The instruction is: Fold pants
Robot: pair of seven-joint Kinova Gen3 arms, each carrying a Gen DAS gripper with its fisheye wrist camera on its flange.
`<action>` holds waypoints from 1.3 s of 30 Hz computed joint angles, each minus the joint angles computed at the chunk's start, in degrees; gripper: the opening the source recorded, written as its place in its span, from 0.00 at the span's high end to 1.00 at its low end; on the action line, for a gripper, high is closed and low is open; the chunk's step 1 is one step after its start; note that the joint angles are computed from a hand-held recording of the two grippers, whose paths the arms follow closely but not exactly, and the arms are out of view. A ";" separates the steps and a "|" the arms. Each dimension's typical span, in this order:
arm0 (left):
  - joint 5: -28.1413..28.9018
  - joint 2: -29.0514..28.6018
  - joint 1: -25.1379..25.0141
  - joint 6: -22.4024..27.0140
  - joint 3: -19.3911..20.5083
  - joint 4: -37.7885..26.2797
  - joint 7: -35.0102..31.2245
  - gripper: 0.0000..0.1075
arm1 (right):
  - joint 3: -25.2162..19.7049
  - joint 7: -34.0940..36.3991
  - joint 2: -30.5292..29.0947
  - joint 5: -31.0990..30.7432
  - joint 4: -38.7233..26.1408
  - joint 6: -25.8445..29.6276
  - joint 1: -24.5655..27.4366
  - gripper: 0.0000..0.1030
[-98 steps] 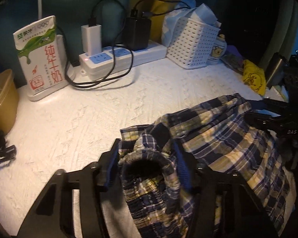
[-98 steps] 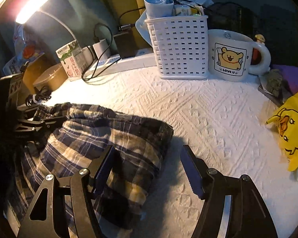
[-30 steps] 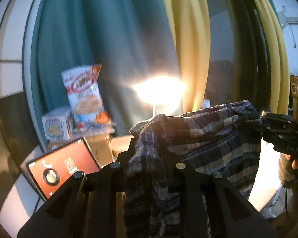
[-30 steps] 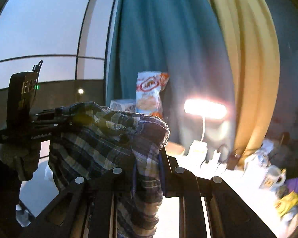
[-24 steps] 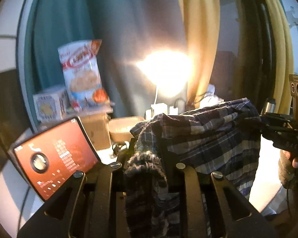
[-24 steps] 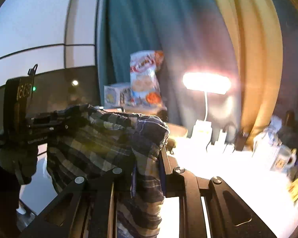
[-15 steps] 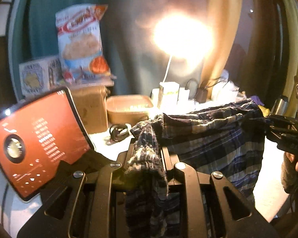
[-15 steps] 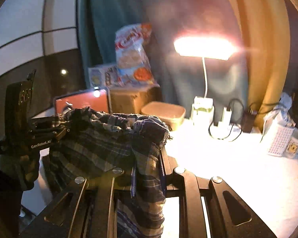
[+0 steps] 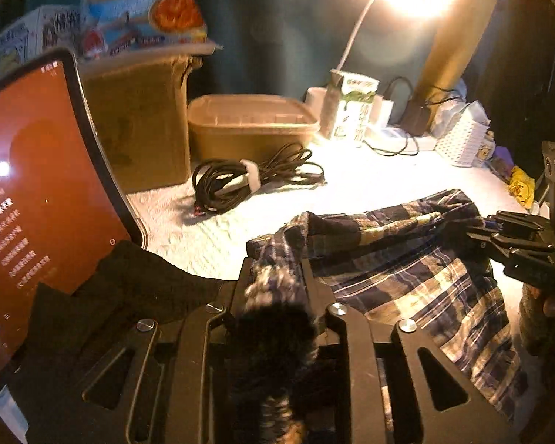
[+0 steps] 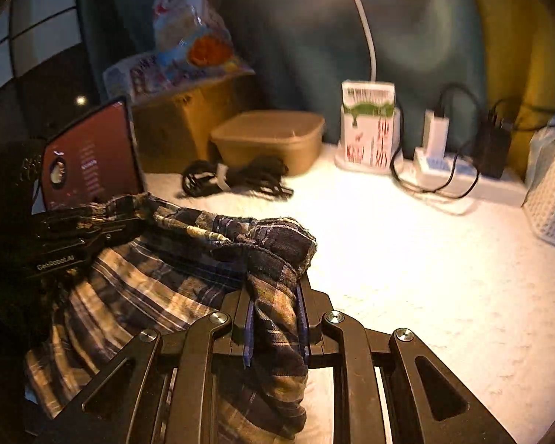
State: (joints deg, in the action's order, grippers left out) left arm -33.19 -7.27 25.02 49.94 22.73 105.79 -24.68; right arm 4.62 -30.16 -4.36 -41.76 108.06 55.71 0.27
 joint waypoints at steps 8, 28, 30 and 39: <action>5.41 -1.14 -2.26 -1.10 -3.00 1.45 -3.11 0.45 | -2.36 -6.97 5.03 5.58 -1.73 -2.70 -0.05 0.51; 1.04 -10.01 -9.90 6.88 10.66 -3.03 0.08 0.43 | 1.31 -10.12 -1.15 6.12 -1.43 -5.16 1.95 0.36; 1.92 -8.40 -8.54 5.51 11.45 -3.95 -2.81 0.43 | 2.55 -7.10 -2.19 4.71 -1.42 -2.34 1.86 0.36; 6.79 0.71 -2.74 5.71 5.43 -6.21 -8.27 0.43 | 2.40 1.17 -5.13 6.59 2.07 5.24 -0.61 0.66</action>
